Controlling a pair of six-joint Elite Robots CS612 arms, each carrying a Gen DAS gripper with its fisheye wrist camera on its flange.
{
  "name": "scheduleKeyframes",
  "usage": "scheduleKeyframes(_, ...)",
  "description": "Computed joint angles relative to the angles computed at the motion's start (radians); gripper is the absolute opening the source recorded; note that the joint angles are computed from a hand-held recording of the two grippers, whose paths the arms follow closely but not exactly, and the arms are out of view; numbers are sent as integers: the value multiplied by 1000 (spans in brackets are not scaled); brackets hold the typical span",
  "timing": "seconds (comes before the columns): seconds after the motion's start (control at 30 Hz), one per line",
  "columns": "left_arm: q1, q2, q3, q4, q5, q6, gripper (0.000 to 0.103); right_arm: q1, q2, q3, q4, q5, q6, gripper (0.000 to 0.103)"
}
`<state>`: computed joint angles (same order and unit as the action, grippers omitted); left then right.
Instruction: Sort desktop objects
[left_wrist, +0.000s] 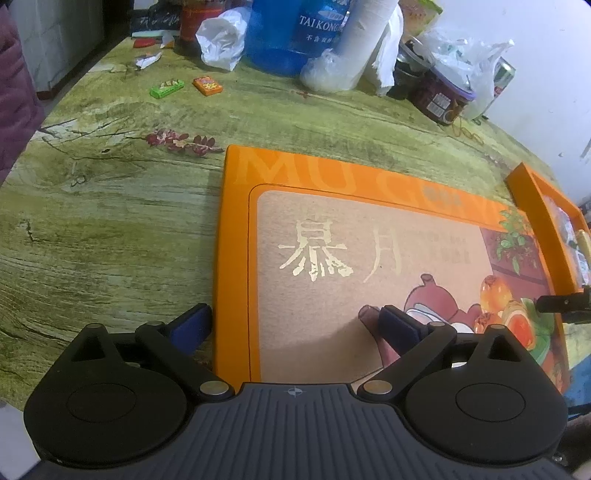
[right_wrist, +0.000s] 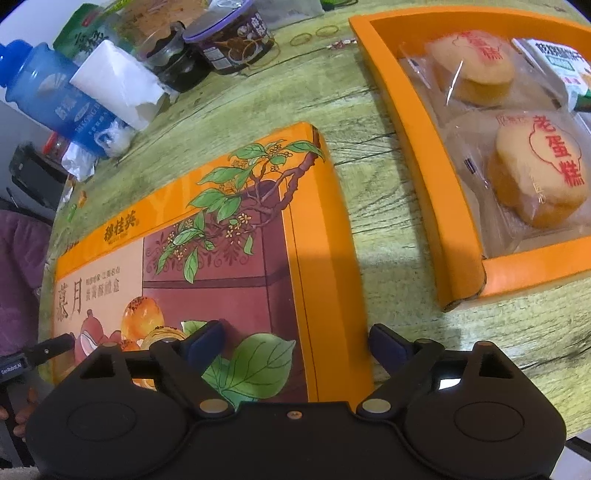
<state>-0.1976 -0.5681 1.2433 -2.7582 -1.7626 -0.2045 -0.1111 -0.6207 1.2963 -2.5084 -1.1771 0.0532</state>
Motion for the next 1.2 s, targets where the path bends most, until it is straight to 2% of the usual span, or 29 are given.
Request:
scheduleKeyframes(0.57, -9, -11, 13, -65, 41, 17, 95, 9, -17, 28, -99, -22, -39, 82)
scheduleKeyframes(1.2, -14, -20, 9, -90, 49, 25, 95, 7, -30, 38, -145, -22, -23, 82)
